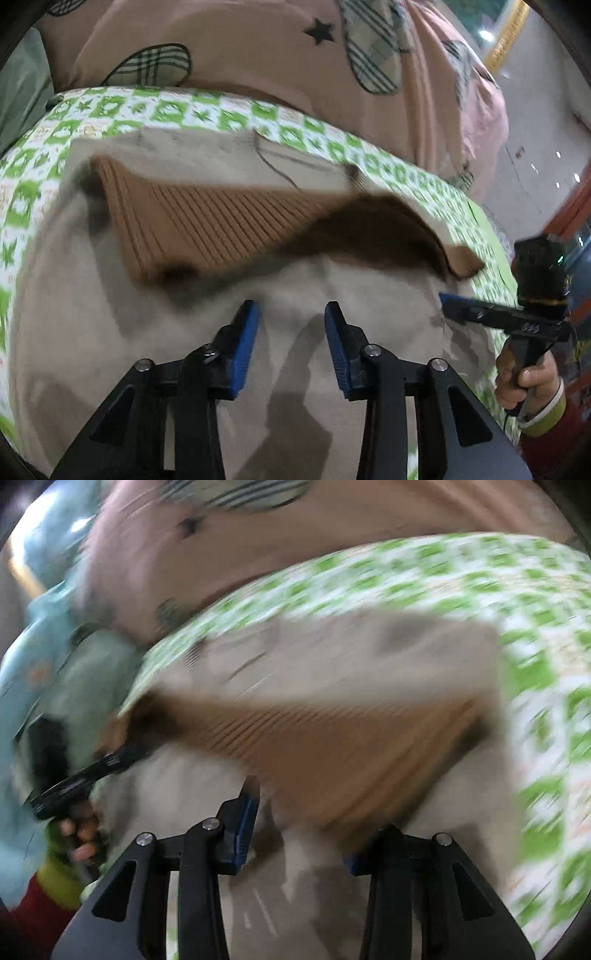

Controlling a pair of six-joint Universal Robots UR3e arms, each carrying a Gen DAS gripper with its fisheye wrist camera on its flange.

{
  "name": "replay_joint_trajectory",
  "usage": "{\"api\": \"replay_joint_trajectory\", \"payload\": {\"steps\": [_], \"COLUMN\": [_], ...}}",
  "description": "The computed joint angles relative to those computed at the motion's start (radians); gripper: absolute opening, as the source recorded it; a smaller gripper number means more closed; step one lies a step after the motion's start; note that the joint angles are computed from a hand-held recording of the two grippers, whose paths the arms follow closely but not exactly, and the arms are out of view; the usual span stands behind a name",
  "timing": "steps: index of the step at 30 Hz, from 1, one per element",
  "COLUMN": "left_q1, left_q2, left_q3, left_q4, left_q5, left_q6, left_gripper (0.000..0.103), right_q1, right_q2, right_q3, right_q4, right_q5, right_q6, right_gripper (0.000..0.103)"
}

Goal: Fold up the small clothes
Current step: 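Release the hem with both grippers and withdraw them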

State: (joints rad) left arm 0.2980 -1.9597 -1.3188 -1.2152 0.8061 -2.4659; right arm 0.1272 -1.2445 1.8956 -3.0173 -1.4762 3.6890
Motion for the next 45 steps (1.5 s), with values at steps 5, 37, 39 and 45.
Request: {"api": "replay_joint_trajectory", "payload": {"steps": [5,37,39,45], "left_q1": [-0.016,0.568,0.571,0.533], "left_q2": [-0.229,0.684,0.682,0.597], "left_q3": [0.319,-0.637,-0.653,-0.638], "left_q4": [0.113,-0.321,-0.297,-0.201], "left_q5": [0.076,-0.099,-0.099,-0.092], "left_q6": [-0.215,0.197,0.174,0.065], "left_gripper": [0.039,0.063,0.064,0.07], "right_q1": [-0.118,0.511,0.514,0.537], "right_q2": [-0.087,-0.227,-0.217,-0.186], "right_q3": [0.096,0.276,0.261,0.222], "right_q4": [-0.086,-0.057,-0.042,-0.019], "right_q5": [-0.026,-0.516,-0.499,-0.495], "right_q6": [0.09,0.465,0.461,0.45], "right_gripper": [0.048,0.103,0.103,0.103]}}
